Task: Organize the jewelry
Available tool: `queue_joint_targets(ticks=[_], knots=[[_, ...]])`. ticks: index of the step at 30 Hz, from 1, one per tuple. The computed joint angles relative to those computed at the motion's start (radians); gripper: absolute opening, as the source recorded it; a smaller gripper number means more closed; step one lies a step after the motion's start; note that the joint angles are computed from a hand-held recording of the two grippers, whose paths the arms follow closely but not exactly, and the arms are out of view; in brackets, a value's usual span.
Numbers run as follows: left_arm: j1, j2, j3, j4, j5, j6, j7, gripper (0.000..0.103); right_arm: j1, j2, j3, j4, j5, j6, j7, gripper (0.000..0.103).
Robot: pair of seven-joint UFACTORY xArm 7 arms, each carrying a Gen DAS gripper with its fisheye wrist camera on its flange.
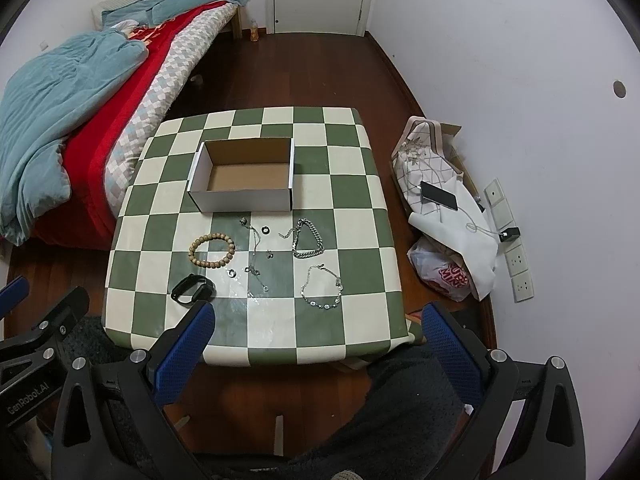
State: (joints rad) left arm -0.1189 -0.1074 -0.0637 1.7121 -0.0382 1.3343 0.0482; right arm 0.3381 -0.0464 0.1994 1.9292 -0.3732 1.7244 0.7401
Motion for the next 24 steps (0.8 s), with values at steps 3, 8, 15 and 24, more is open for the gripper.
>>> queue_joint_targets(ticks=[3, 8, 15, 24], knots=[[0.0, 0.001, 0.001, 0.001, 0.0, -0.001, 0.001, 0.103, 0.001, 0.0, 0.0, -0.002, 0.001, 0.0, 0.002, 0.103], [-0.002, 0.006, -0.001, 0.014, 0.003, 0.005, -0.002, 0.103, 0.001, 0.003, -0.001, 0.009, -0.001, 0.004, -0.003, 0.103], [-0.004, 0.016, -0.003, 0.035, 0.008, 0.012, -0.008, 0.103, 0.005, 0.012, -0.004, 0.046, -0.005, 0.028, -0.014, 0.103], [-0.006, 0.003, -0.003, 0.035, 0.006, 0.012, -0.009, 0.103, 0.011, 0.024, -0.005, 0.075, -0.008, 0.041, -0.019, 0.103]])
